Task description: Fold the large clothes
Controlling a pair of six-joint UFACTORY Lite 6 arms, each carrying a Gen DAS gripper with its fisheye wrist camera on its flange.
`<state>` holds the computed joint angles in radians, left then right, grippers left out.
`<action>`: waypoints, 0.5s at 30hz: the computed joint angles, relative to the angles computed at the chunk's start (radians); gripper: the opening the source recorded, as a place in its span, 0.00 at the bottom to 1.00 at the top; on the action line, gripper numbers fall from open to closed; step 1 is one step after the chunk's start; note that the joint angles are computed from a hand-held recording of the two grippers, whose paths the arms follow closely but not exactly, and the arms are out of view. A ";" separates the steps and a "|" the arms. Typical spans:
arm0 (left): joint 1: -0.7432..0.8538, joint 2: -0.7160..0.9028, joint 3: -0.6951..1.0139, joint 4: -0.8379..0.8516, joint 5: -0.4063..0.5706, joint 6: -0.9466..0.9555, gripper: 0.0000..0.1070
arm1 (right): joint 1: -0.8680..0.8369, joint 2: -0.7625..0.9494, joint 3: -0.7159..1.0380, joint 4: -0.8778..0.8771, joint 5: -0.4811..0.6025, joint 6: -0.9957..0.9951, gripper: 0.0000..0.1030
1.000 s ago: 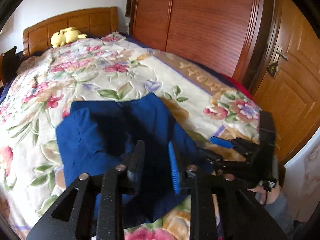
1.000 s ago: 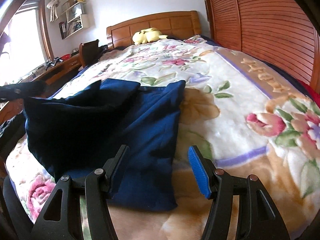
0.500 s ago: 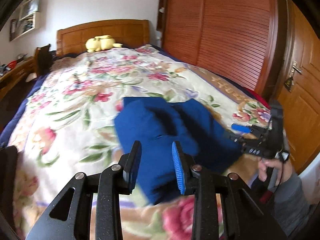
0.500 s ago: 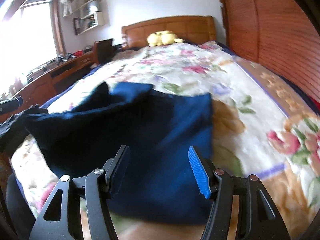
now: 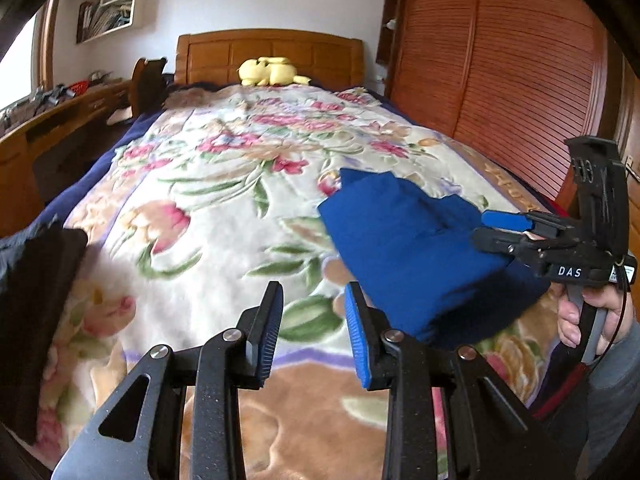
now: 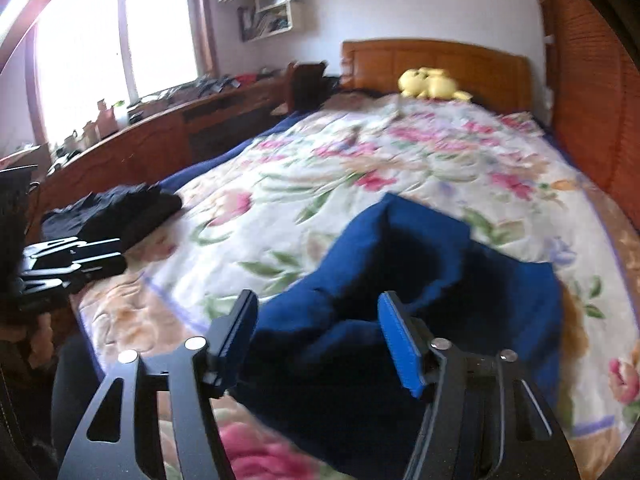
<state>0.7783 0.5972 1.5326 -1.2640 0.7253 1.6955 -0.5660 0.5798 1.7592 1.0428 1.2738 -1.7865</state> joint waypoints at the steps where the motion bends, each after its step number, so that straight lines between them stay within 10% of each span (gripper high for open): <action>1: 0.008 0.011 0.002 0.000 0.003 0.006 0.30 | 0.022 0.016 0.020 -0.028 -0.009 0.028 0.68; 10: 0.026 0.065 0.019 -0.005 0.009 0.027 0.30 | 0.110 0.103 0.099 -0.102 -0.109 0.081 0.69; 15: 0.012 0.081 0.026 -0.005 0.001 0.030 0.30 | 0.062 0.071 0.038 -0.040 -0.063 -0.039 0.25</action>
